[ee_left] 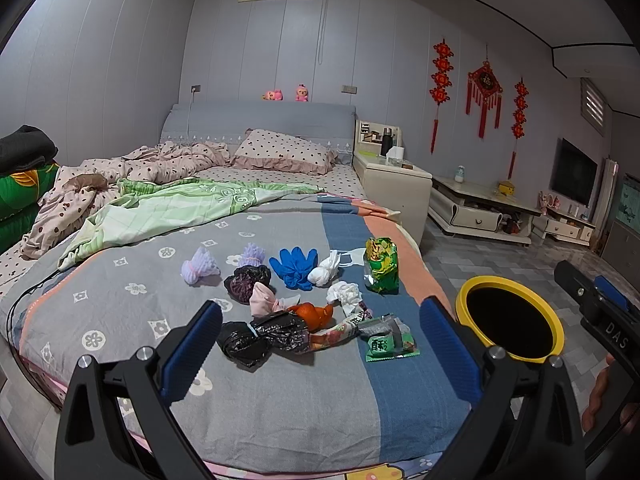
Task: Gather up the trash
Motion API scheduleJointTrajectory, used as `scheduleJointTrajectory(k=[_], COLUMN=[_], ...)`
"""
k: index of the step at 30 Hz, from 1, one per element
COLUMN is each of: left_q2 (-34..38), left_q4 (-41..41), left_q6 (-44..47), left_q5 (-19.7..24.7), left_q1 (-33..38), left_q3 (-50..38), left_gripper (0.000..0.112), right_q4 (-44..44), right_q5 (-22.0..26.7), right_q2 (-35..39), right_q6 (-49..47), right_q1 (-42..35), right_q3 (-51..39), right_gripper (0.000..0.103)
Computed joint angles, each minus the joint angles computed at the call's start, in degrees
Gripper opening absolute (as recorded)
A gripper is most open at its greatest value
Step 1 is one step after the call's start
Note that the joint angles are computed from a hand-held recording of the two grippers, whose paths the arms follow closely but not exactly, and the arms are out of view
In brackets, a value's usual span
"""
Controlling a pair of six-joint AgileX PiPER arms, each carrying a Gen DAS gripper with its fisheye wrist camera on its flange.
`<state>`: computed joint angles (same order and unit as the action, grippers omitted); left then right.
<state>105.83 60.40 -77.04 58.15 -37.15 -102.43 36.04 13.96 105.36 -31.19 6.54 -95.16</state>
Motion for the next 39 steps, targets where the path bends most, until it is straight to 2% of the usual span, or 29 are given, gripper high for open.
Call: scheduleJointTrajectory(k=[21, 23, 27, 28, 32, 35, 39], left_q2=[0.4, -0.1, 0.3, 0.4, 0.6, 0.5, 1.4], left_q4=[0.0, 0.8, 1.3, 1.3, -0.6, -3.7, -9.1], left_q6=[-0.4, -2.2, -3.8, -4.0, -2.5, -0.3, 4.8], left_q5=[-0.1, -0.8, -1.1, -1.2, -0.9, -3.0, -4.7], left_q1=[-0.1, -0.2, -0.2, -0.1, 1.1, 3.6, 6.6], left_q3=[0.0, 2.1, 3.3, 3.5, 2.6, 2.7, 1.6], left_gripper=[0.096, 0.096, 0.096, 0.096, 0.096, 0.096, 0.096], right_q4=[-1.3, 0.8, -0.6, 1.7, 0.2, 5.1, 5.0], right_q5=[0.4, -0.5, -0.8, -1.4, 0.8, 5.1, 13.6], right_q2=[0.3, -0.6, -0.5, -0.7, 2.9, 4.7, 10.2], right_q6=[1.4, -0.7, 1.3, -1.0, 0.9, -4.3, -3.5], right_q1=[0.0, 0.0, 0.4, 0.1, -0.1, -1.2, -1.8], right_q3=[-0.5, 1.4, 1.9, 3.4, -1.1, -4.0, -12.2], right_gripper=[0.095, 0.095, 0.095, 0.095, 0.095, 0.095, 0.095])
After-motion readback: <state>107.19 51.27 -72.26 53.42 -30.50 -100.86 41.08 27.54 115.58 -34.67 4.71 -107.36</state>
